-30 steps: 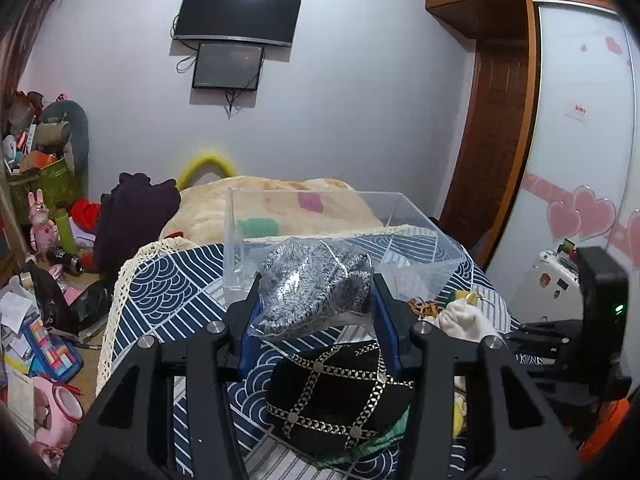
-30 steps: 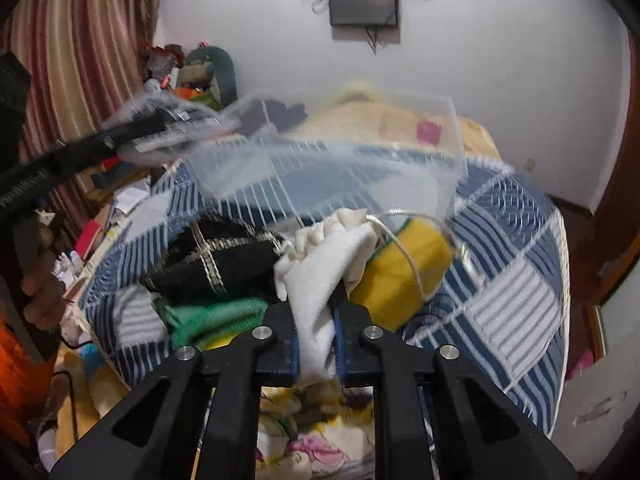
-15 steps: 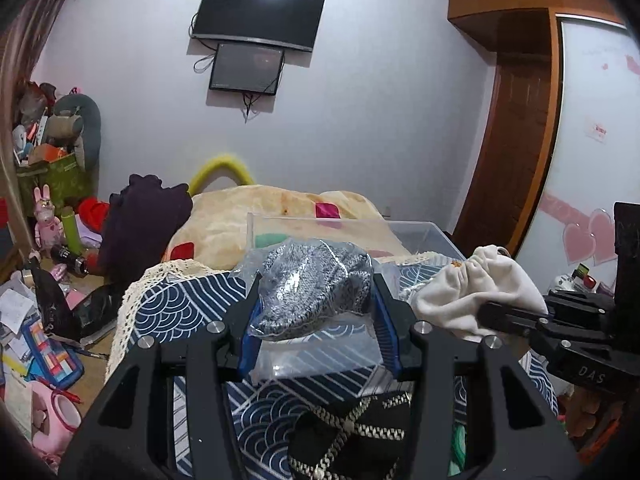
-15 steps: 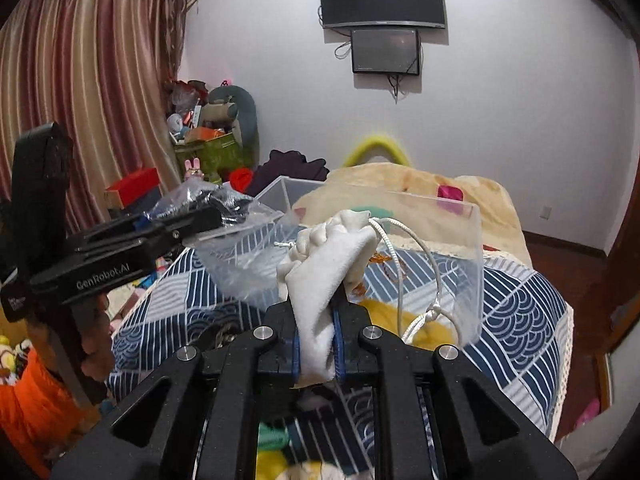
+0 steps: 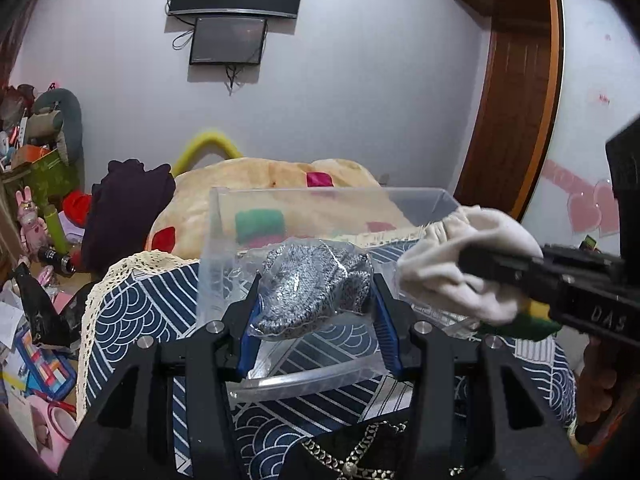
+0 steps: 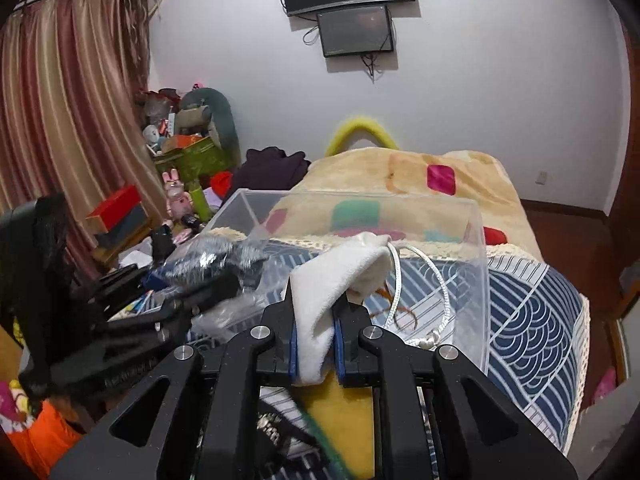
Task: Organize soft objects
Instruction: 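Put the white cloth in the box with right tool while left drops the pouch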
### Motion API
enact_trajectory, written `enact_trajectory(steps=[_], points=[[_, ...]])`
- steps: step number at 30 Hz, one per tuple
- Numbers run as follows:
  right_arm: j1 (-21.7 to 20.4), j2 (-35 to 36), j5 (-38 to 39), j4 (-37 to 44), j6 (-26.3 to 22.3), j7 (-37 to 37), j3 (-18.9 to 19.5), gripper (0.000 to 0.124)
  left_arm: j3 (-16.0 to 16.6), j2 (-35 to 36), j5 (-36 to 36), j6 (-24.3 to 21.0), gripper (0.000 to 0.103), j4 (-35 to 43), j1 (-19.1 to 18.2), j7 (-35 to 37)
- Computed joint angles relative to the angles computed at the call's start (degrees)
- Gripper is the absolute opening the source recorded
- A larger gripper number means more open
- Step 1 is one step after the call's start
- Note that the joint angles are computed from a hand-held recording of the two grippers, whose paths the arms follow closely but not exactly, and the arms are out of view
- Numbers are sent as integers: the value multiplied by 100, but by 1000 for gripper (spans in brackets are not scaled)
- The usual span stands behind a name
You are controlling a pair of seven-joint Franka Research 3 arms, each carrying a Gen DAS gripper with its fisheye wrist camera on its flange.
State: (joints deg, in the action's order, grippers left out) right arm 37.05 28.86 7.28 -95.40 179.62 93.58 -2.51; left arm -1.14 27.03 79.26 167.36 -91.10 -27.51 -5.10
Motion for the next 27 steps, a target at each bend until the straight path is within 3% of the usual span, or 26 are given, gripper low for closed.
enact_trajectory(steps=[6,9,12,14,17,18,21,27], points=[[475,222,-352,423,-466,544,-673,18,-54,129,-491,-16,50,93,0,567],[304,245,-508,538,-692,636,-510,25,6,135,-594,-34,51,101,-62,667],[231,155,-662,439,-693,736,-429,37,42,138,-690,-17,52,110,-87,711],[234,99,-796,360,-670,769,-438,55,59,117,-747,5,52,90,-93,749],[609,21,-1149,153,-425,1141,-918,76,146,61,-645,56,56,49,-142,604],[706,-13,-1245,86,-363,1219,-1036,77,172,40,-570,82,58,39,-158,518],[583,-119,-1267,-39,-271,1152,-892,77,244,-39,-176,105,62,12,-219,125],[682,-258,-1288,-297,-78,1186,-1016,77,50,-138,248,-22,65,-17,-119,-109]])
